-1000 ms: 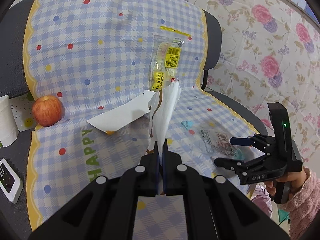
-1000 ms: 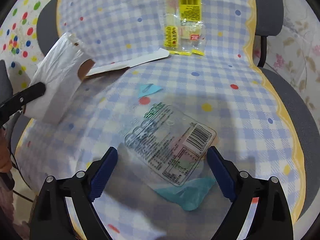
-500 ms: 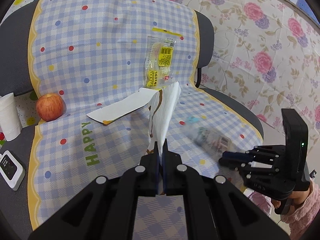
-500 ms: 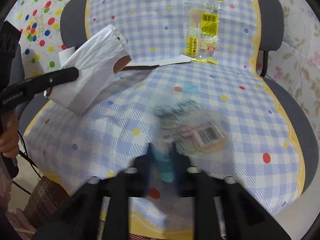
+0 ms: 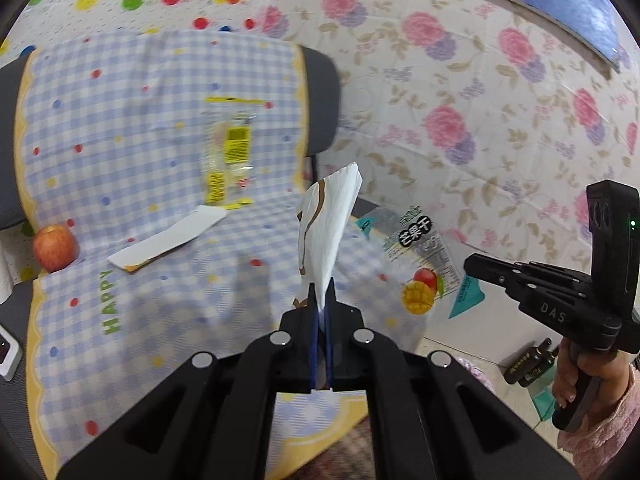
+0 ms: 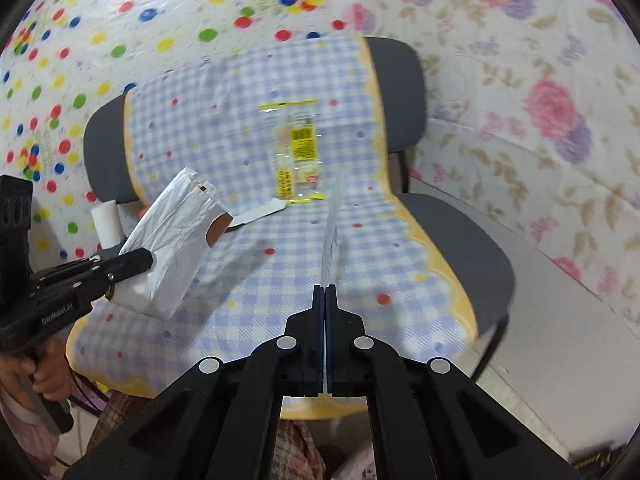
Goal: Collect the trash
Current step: 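Carry both items over the bin and open both grippers to drop them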
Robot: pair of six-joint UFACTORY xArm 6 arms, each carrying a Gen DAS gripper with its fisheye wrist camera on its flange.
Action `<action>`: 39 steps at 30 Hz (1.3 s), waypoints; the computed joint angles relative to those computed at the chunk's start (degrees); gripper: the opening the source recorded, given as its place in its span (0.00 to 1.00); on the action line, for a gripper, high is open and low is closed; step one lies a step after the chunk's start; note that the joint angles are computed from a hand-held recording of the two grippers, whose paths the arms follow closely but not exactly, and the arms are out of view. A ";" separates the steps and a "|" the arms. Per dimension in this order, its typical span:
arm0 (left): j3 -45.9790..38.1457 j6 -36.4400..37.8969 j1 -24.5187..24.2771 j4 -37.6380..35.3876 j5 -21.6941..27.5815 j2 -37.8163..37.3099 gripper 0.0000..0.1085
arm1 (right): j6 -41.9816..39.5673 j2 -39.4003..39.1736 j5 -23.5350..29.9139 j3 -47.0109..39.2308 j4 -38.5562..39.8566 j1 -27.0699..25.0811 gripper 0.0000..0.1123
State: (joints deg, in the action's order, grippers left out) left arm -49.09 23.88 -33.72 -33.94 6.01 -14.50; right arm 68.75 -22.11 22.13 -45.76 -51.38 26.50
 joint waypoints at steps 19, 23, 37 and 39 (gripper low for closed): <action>-2.07 9.50 -17.18 -7.13 0.17 6.90 0.00 | 12.32 -29.71 34.10 19.66 2.63 13.55 0.01; -3.57 13.53 -19.30 -11.10 1.99 9.41 0.00 | 13.81 -33.05 36.60 23.03 5.31 14.64 0.01; -8.15 7.64 -20.26 -3.65 7.06 16.18 0.27 | 14.17 -38.07 29.55 32.75 11.41 8.11 0.06; -7.70 7.48 -19.98 -3.65 6.80 15.68 0.38 | 13.57 -37.90 27.93 33.46 12.37 6.95 0.09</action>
